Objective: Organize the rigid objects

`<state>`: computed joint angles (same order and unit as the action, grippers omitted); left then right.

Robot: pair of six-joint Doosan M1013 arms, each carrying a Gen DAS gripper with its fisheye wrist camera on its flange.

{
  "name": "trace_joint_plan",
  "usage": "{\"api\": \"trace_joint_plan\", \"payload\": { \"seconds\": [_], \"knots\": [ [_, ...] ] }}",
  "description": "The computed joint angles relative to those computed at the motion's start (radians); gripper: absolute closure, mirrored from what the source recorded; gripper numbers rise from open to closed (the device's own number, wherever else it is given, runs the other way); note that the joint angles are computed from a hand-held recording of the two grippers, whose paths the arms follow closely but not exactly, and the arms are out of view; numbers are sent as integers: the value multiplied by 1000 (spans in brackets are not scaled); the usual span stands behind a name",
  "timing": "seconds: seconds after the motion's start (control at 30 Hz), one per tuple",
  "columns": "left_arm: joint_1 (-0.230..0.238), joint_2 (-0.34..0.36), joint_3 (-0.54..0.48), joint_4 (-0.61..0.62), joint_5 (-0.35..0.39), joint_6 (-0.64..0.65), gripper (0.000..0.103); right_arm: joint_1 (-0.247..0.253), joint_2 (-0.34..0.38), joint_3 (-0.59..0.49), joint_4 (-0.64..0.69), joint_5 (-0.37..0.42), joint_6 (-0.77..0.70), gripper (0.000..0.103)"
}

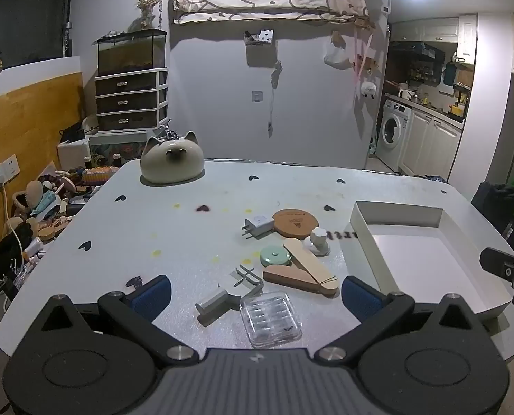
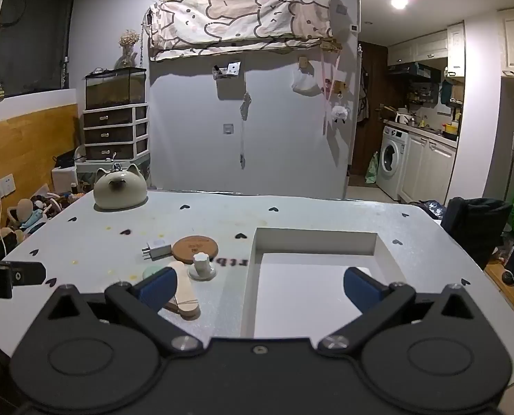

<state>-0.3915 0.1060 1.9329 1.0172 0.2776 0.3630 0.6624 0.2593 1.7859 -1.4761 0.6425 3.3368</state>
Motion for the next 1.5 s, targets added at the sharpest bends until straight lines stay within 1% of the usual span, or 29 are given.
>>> {"api": "trace_joint_plan", "payload": {
  "seconds": [1.23,1.5],
  "knots": [
    [1,0,0,-14,-2,17,0,0,-2,1,-3,2,9,0],
    [2,8,6,27,-12,-24,0,1,0,-4,0,4,5,0]
  ]
}}
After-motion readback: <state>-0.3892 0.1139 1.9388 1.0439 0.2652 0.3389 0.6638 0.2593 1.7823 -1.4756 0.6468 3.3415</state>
